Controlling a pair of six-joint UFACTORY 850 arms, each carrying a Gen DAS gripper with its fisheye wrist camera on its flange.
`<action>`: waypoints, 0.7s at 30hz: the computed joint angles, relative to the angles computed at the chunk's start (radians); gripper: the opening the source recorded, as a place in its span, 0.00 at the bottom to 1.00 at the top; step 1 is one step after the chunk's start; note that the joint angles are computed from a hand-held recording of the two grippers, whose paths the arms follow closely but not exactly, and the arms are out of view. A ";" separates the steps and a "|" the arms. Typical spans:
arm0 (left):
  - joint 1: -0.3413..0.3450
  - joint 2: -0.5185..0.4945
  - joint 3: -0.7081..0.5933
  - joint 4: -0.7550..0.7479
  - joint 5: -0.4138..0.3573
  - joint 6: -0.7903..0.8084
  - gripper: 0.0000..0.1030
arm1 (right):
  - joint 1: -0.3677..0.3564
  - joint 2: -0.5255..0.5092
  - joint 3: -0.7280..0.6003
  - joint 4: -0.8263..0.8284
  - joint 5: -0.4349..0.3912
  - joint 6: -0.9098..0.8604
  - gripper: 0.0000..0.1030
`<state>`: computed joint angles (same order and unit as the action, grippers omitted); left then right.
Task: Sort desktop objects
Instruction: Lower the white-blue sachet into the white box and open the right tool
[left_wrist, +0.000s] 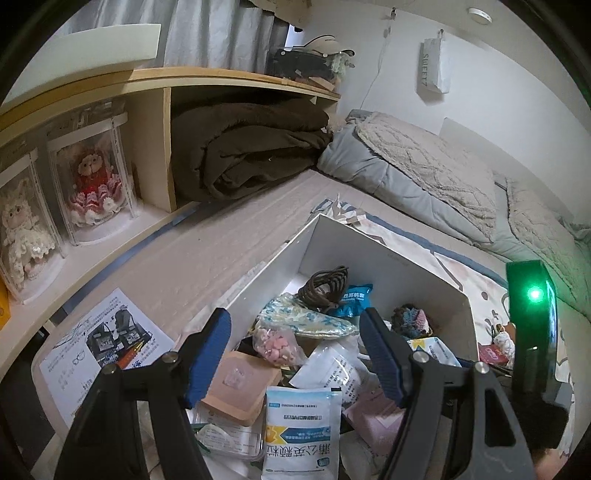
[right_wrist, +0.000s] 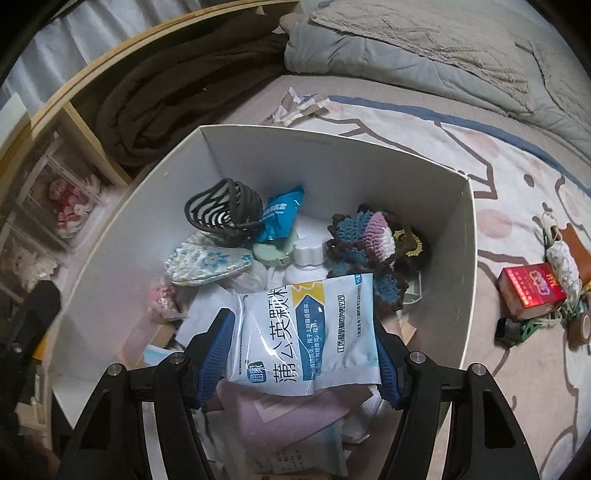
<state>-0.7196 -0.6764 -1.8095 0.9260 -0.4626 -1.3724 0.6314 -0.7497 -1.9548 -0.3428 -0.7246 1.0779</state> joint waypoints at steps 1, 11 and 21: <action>0.000 -0.003 -0.002 -0.005 -0.002 0.006 0.70 | 0.002 -0.007 -0.011 -0.012 -0.017 0.006 0.66; -0.004 0.002 -0.001 -0.024 -0.001 0.032 0.70 | 0.009 -0.024 -0.040 -0.048 -0.027 0.051 0.83; -0.004 0.001 -0.010 -0.074 0.001 0.074 0.70 | 0.022 0.026 0.035 -0.149 0.003 0.087 0.99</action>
<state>-0.7234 -0.6759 -1.8196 0.8517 -0.4619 -1.2986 0.6533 -0.7242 -1.9198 -0.4915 -0.7212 1.1651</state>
